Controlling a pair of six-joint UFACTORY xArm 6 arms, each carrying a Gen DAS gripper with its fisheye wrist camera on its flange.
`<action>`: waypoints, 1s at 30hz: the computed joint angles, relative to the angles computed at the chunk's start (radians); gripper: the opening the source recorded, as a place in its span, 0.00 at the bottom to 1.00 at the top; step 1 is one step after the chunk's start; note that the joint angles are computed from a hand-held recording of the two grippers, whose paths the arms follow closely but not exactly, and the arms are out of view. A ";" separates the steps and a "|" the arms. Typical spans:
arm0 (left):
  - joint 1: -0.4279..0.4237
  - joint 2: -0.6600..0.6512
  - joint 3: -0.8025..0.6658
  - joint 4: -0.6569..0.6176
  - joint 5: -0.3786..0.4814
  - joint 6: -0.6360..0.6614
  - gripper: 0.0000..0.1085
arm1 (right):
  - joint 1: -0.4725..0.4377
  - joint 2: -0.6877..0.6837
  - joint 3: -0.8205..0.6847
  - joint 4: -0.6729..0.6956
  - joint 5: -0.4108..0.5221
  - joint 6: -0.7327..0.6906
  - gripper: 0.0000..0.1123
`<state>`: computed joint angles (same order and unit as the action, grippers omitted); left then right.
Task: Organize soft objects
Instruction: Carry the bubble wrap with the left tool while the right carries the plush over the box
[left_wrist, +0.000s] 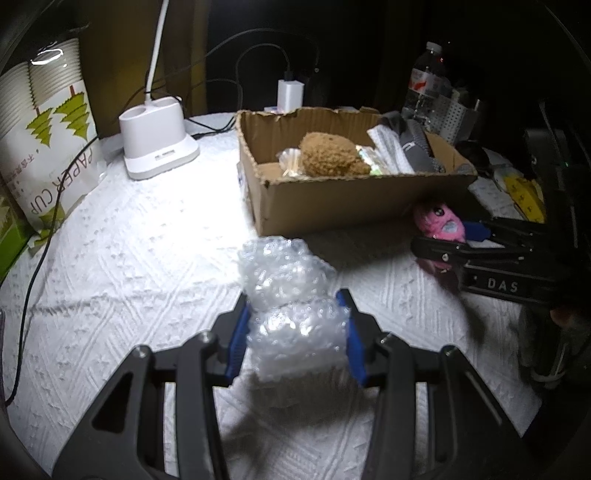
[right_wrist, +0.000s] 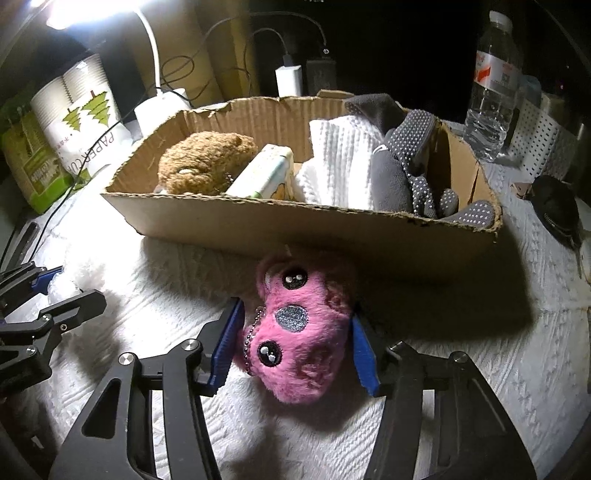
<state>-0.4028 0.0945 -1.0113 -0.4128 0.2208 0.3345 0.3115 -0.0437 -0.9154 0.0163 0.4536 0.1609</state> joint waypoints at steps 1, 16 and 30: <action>-0.001 -0.006 0.006 -0.002 -0.002 0.003 0.42 | 0.002 -0.006 0.003 -0.003 0.001 0.002 0.50; -0.021 -0.112 0.092 -0.036 -0.040 0.032 0.42 | 0.029 -0.144 0.070 -0.079 0.016 0.070 0.50; -0.037 -0.228 0.158 0.014 -0.065 -0.009 0.42 | 0.062 -0.287 0.110 -0.145 0.049 0.132 0.50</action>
<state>-0.4399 -0.1331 -0.8535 -0.3987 0.1559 0.3255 0.3739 -0.3308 -0.8052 -0.1286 0.5025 0.2928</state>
